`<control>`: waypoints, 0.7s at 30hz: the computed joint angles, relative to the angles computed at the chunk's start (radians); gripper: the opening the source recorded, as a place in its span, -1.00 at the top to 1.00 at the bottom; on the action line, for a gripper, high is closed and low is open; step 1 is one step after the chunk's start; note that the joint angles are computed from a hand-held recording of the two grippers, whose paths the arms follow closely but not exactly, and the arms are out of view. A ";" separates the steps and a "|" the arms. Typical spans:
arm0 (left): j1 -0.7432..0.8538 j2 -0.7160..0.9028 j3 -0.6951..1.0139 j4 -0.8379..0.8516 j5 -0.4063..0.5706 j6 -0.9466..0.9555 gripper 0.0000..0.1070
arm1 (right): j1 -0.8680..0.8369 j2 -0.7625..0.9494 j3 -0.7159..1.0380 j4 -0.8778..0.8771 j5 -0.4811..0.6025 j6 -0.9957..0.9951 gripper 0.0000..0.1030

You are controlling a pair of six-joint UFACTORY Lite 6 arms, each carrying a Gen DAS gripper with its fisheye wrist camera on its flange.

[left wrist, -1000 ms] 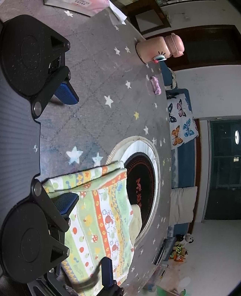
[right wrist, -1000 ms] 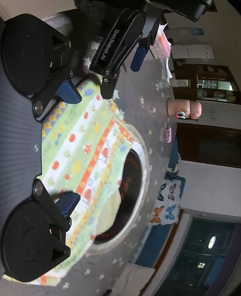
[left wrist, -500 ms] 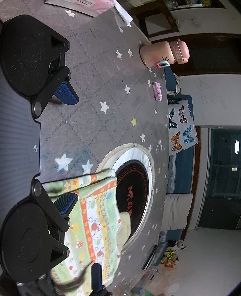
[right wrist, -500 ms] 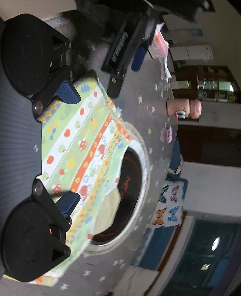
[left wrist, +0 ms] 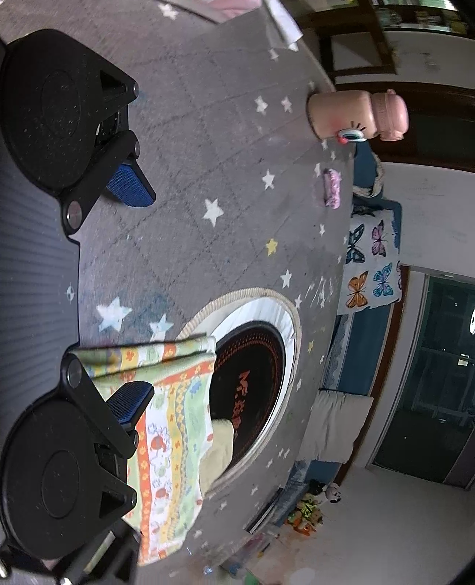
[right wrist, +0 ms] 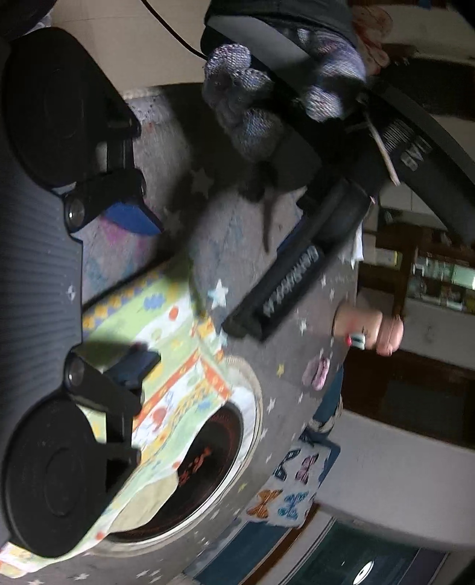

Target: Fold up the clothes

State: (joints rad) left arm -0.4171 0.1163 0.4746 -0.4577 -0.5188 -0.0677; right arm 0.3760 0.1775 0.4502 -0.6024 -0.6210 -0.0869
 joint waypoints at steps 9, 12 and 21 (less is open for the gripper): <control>0.092 -0.019 0.003 0.510 0.067 -0.506 -0.90 | 0.030 -0.010 0.005 0.074 0.011 -0.043 0.71; 0.104 -0.010 0.022 0.662 0.067 -0.669 -0.79 | -0.006 -0.051 -0.017 0.008 -0.008 0.035 0.80; 0.082 0.099 0.132 0.905 0.022 -0.964 -0.28 | -0.151 -0.205 -0.082 -0.240 -0.045 0.276 0.85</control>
State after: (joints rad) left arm -0.3350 0.2150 0.6070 0.4478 -0.4963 -1.0318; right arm 0.2247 -0.0274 0.3680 -0.8422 -0.6656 0.1888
